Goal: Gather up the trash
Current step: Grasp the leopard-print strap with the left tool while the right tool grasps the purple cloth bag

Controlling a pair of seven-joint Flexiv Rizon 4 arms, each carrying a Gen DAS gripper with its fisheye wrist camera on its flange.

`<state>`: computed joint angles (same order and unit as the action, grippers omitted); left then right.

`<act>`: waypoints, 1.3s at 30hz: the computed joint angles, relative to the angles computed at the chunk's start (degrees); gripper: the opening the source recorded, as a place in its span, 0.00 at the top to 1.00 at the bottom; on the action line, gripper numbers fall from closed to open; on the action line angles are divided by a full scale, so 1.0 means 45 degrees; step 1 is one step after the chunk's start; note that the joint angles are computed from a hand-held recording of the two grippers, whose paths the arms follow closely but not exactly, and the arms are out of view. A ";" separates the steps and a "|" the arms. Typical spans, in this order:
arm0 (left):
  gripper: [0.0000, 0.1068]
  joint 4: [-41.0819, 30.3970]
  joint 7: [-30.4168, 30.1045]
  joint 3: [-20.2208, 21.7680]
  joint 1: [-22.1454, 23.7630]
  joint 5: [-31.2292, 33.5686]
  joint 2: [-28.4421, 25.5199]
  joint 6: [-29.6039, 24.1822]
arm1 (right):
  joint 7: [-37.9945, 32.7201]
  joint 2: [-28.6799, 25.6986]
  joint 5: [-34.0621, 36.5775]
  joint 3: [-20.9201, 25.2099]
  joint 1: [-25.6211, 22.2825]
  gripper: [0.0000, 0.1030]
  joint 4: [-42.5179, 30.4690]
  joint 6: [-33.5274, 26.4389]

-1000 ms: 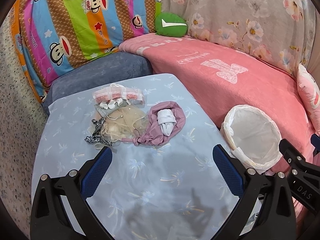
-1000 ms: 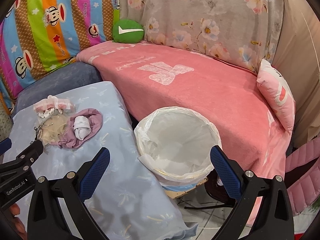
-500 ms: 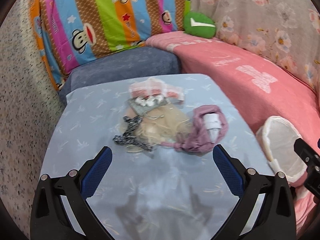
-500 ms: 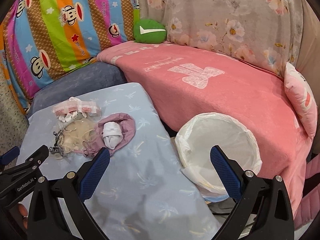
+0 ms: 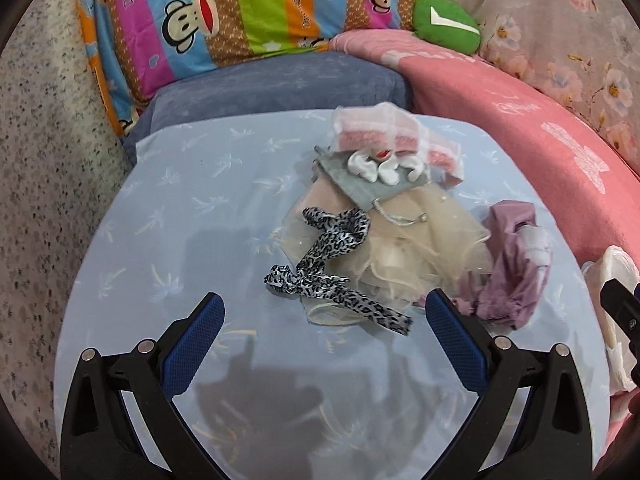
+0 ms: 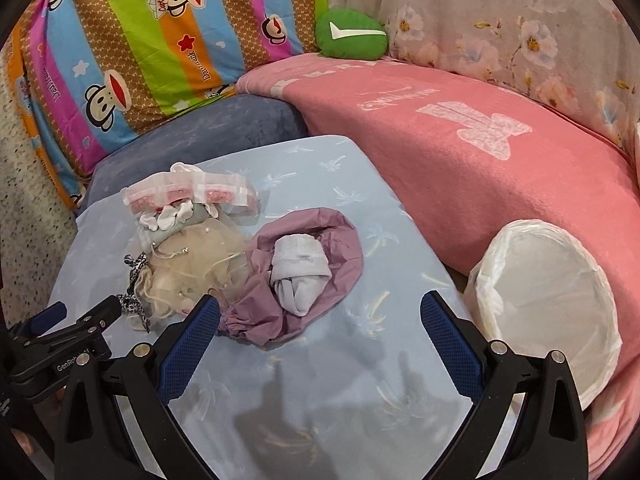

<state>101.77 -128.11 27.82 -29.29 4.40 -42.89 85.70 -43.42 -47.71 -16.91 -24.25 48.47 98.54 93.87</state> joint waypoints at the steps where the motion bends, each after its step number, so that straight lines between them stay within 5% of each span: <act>1: 0.10 0.0018 0.0101 -0.0332 0.0300 -0.0102 -0.0020 -0.0019 | -0.0027 -0.0077 -0.0020 0.0264 -0.0201 0.06 -0.0185 -0.0121; 7: 0.15 0.0145 0.0940 -0.1902 0.1601 -0.0808 -0.0252 0.0308 | -0.0006 -0.0496 -0.0341 0.1623 -0.1171 0.09 -0.1072 -0.0651; 14: 0.46 0.0396 0.2180 -0.3779 0.3122 -0.1884 -0.0376 0.0976 | -0.0386 -0.1083 -0.0895 0.3267 -0.2214 0.25 -0.2065 -0.1332; 18: 0.75 0.0833 0.2955 -0.4868 0.4039 -0.2580 -0.0327 0.1415 | -0.0710 -0.1477 -0.1077 0.4118 -0.2720 0.47 -0.2663 -0.1836; 23: 0.94 0.1523 0.3556 -0.4874 0.4005 -0.3119 -0.0041 0.2060 | -0.1328 -0.1661 -0.1004 0.5154 -0.3283 0.84 -0.2901 -0.1984; 27: 0.95 0.2103 0.3986 -0.5154 0.4171 -0.3444 0.0313 0.2697 | -0.1494 -0.1294 -0.0889 0.5166 -0.3191 0.87 -0.2415 -0.1498; 31: 0.94 0.2637 0.4703 -0.6870 0.5516 -0.3353 0.0643 0.3469 | -0.1597 -0.0779 -0.0829 0.4758 -0.2842 0.88 -0.1701 -0.0955; 34: 0.91 0.2823 0.5014 -0.7119 0.5620 -0.3458 0.0783 0.3662 | -0.1598 -0.0529 -0.0672 0.4760 -0.2836 0.88 -0.1327 -0.0809; 36: 0.65 0.2806 0.5065 -0.6741 0.5289 -0.3754 0.0836 0.3568 | -0.1589 -0.0401 -0.0567 0.4784 -0.2857 0.88 -0.1099 -0.0745; 39: 0.51 0.2489 0.4919 -0.5247 0.4005 -0.4483 0.0636 0.3363 | -0.1628 -0.0291 -0.0457 0.4820 -0.2891 0.88 -0.0893 -0.0576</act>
<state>112.97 -105.97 4.21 -11.26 -15.77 -40.02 100.83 -50.74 -49.02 -18.96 -2.56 35.46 94.52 91.27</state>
